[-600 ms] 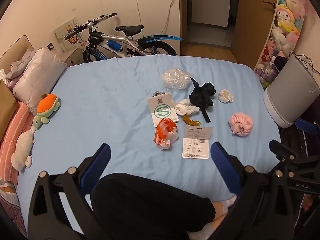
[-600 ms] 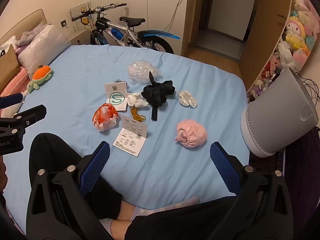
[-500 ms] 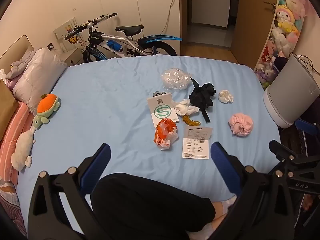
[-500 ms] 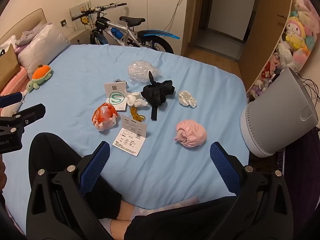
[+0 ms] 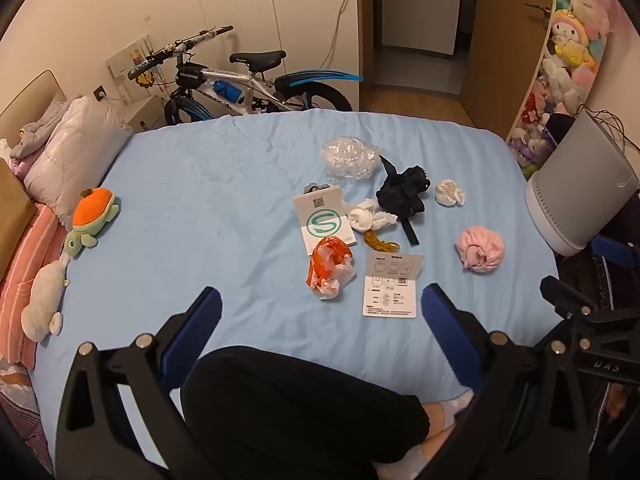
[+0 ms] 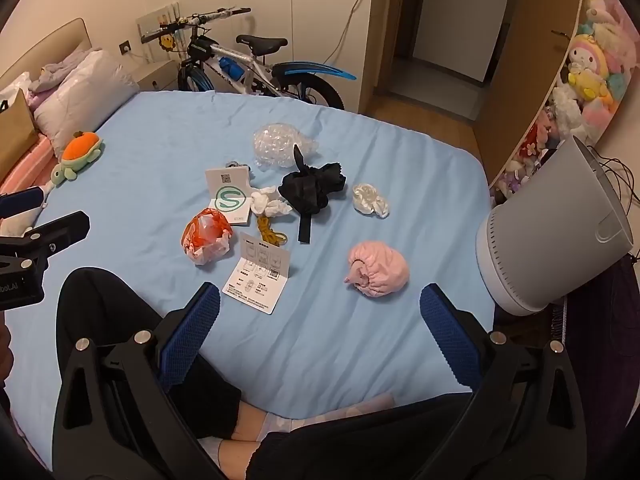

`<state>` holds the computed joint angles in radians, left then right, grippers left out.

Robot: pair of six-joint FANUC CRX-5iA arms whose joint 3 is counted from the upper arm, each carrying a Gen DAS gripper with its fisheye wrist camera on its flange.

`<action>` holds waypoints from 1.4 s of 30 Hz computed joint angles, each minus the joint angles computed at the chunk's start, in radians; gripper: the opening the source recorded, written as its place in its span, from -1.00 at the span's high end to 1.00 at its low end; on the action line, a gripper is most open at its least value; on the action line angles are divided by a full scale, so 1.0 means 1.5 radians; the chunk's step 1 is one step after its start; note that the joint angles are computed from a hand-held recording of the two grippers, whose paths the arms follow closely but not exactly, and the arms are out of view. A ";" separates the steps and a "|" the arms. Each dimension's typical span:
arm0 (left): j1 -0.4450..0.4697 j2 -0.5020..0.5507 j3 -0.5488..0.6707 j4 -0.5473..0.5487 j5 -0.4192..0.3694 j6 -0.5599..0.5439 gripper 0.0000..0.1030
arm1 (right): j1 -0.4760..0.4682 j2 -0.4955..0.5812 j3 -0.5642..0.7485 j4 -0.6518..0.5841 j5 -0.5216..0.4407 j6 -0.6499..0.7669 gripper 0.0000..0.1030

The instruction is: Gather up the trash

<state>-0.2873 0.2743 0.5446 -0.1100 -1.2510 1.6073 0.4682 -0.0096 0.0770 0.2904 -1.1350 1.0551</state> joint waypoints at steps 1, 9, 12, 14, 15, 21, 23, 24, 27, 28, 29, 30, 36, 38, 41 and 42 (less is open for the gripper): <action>0.000 0.000 0.000 -0.001 0.000 0.000 -0.92 | -0.006 -0.001 0.001 -0.004 0.001 0.007 -0.88; -0.004 0.007 0.025 -0.001 -0.016 -0.002 -0.92 | -0.003 0.005 0.011 -0.001 -0.005 0.010 -0.88; -0.006 0.012 0.039 -0.003 -0.025 -0.002 -0.92 | -0.002 0.004 0.010 0.000 -0.004 0.009 -0.88; -0.006 0.009 0.033 -0.003 -0.022 0.000 -0.92 | -0.001 0.003 0.009 0.001 -0.004 0.007 -0.88; -0.007 0.011 0.040 -0.004 -0.026 0.001 -0.93 | 0.001 0.002 0.008 0.003 -0.003 0.006 -0.88; -0.007 0.009 0.035 -0.001 -0.023 0.002 -0.92 | 0.004 -0.001 0.007 0.005 -0.002 0.004 -0.88; -0.008 0.011 0.040 -0.002 -0.025 0.003 -0.92 | 0.003 -0.001 0.007 0.005 -0.002 0.004 -0.88; -0.007 0.010 0.037 -0.001 -0.024 0.002 -0.92 | 0.003 -0.001 0.007 0.004 -0.002 0.004 -0.88; -0.009 0.011 0.043 -0.001 -0.027 0.002 -0.93 | 0.003 -0.001 0.007 0.003 -0.002 0.005 -0.88; -0.007 0.009 0.038 0.000 -0.024 0.001 -0.92 | 0.003 0.000 0.008 0.004 -0.002 0.005 -0.88; -0.007 0.010 0.040 0.001 -0.025 0.001 -0.92 | 0.003 0.000 0.008 0.003 -0.002 0.006 -0.88; -0.007 0.010 0.040 0.003 -0.025 0.000 -0.92 | 0.004 0.000 0.009 0.004 -0.003 0.005 -0.88; -0.008 0.010 0.039 0.003 -0.024 -0.001 -0.92 | 0.003 0.000 0.008 0.004 -0.002 0.004 -0.88; -0.009 0.010 0.041 0.003 -0.025 0.000 -0.92 | 0.003 0.000 0.008 0.004 -0.002 0.004 -0.88; -0.011 0.011 0.043 0.003 -0.026 0.002 -0.92 | 0.003 0.000 0.009 0.004 -0.003 0.005 -0.88; -0.011 0.009 0.039 0.003 -0.024 0.001 -0.93 | 0.003 0.000 0.009 0.003 -0.003 0.004 -0.88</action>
<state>-0.3030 0.2884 0.6037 -0.1048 -1.2874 1.6092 0.4723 -0.0095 0.0907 0.2956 -1.1395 1.0618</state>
